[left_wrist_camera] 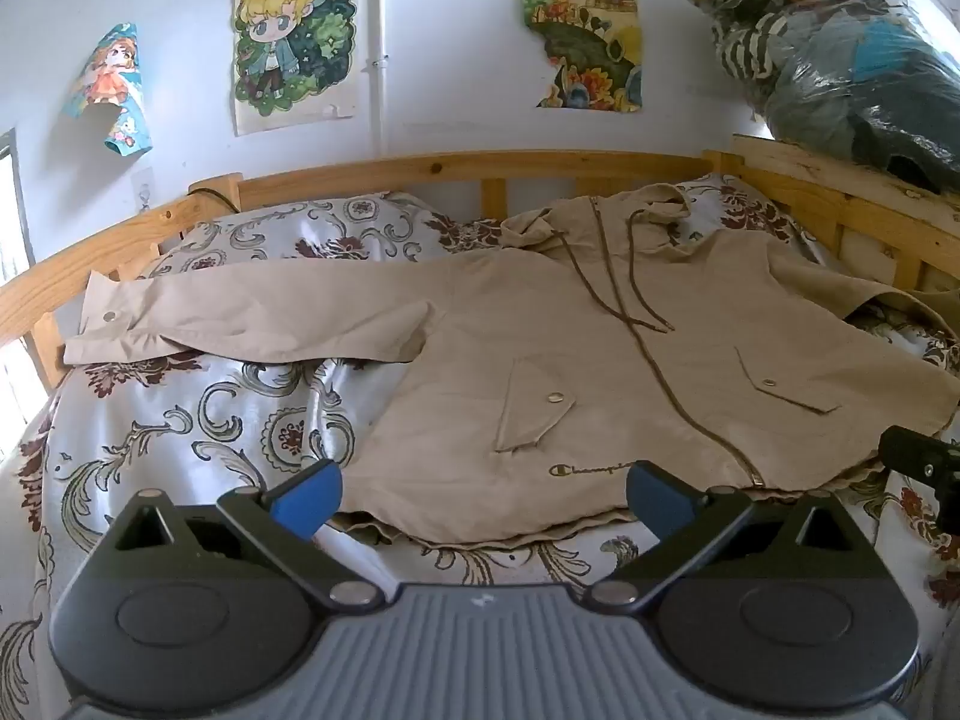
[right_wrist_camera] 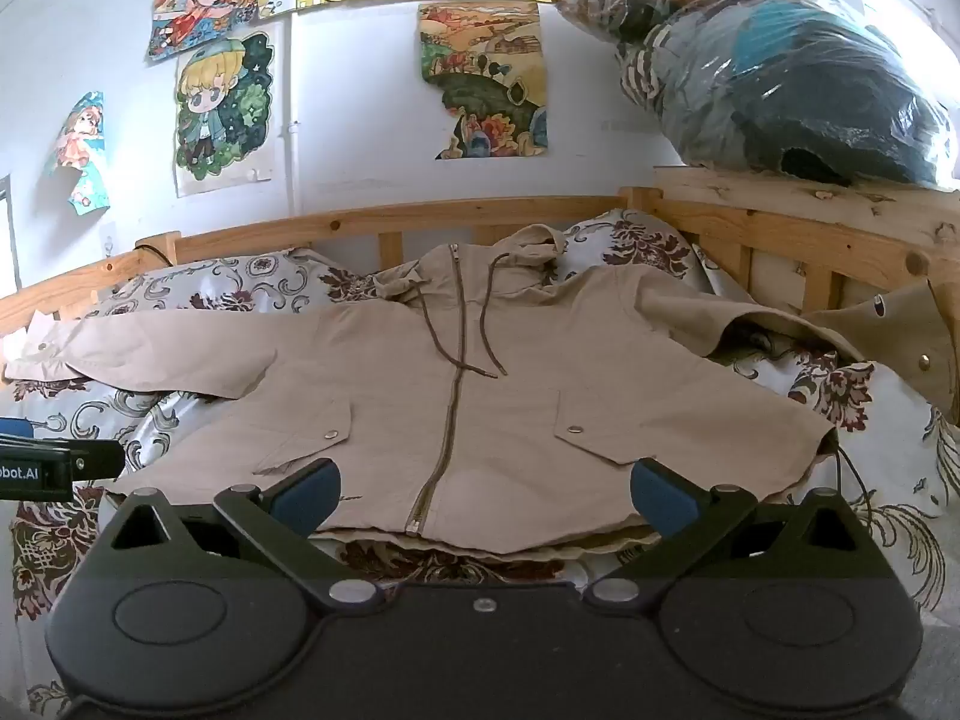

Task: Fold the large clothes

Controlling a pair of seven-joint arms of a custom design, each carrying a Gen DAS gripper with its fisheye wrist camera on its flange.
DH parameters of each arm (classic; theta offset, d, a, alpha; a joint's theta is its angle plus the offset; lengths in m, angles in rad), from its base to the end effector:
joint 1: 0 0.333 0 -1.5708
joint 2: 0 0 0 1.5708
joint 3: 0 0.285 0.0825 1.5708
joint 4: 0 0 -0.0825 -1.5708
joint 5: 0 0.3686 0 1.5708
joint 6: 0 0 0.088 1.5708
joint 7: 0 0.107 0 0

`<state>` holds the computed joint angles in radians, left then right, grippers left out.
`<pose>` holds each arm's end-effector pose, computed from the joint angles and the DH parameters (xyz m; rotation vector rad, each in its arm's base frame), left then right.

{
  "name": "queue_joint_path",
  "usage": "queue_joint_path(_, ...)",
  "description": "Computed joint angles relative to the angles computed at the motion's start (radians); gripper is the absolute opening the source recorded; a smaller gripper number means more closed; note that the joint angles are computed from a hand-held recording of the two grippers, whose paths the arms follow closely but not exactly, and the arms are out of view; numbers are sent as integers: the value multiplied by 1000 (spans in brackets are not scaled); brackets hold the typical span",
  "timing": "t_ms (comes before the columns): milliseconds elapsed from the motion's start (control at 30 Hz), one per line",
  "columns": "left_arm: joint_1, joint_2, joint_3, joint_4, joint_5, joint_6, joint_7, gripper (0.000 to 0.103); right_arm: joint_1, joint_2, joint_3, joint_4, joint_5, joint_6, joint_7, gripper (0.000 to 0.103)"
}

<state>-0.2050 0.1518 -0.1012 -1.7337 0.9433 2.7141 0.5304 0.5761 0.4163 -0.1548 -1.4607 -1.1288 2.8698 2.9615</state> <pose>0.5973 -0.2150 0.5460 -1.6050 1.5533 -0.8244 0.6037 0.3483 0.5121 -1.4873 1.4315 -0.8514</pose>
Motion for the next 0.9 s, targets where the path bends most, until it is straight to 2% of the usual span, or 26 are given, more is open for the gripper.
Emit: queue_joint_path(900, -3, 6, 3, 11, 3, -13, 3, 102, 4, 5, -3, 5, 20, 1, -11, 102)
